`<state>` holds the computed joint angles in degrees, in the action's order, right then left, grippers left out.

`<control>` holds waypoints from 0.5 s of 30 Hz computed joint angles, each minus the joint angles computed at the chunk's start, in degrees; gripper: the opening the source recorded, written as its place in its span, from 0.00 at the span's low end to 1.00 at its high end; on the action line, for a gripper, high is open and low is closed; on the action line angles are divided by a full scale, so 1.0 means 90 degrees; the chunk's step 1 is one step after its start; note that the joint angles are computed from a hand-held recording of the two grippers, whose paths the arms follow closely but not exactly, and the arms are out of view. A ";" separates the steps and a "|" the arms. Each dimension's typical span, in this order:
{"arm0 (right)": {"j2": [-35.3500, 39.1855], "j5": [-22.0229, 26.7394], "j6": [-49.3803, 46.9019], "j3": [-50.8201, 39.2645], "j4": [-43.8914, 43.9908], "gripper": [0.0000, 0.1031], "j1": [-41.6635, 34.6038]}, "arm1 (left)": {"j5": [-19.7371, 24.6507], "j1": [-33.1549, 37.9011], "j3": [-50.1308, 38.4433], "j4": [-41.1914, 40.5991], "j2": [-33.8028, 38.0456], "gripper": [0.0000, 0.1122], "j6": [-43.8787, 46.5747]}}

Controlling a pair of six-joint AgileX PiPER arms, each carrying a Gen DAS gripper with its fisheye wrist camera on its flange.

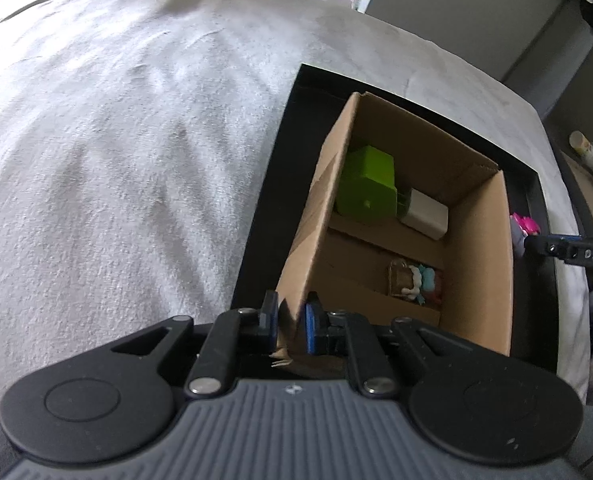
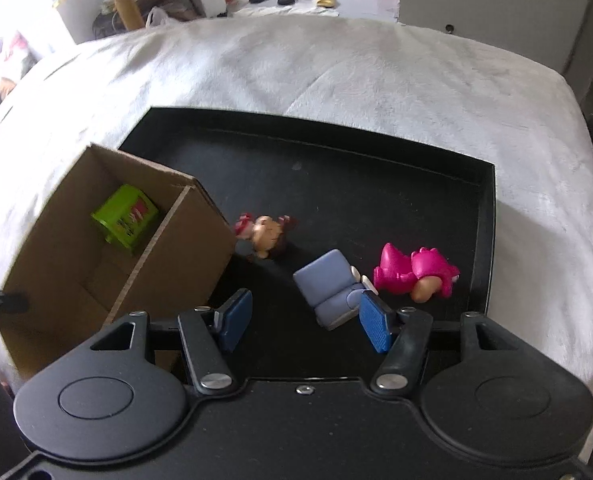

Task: Organize rigid objects
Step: 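Move the right gripper back over the tray to the lavender sofa block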

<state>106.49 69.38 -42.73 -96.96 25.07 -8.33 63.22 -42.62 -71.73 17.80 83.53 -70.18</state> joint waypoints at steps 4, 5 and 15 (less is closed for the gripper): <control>0.0188 -0.0084 -0.0058 -0.0049 -0.0184 0.58 0.0091 | 0.0194 -0.0092 -0.0085 0.0147 0.0020 0.11 -0.0251; 0.0216 -0.0120 -0.0076 -0.0046 -0.0211 0.58 0.0107 | 0.0246 -0.0130 -0.0095 0.0181 0.0017 0.11 -0.0332; 0.0381 -0.0540 -0.0064 0.0139 -0.0578 0.53 0.0344 | 0.0596 -0.0330 -0.0153 0.0447 -0.0071 0.11 -0.0895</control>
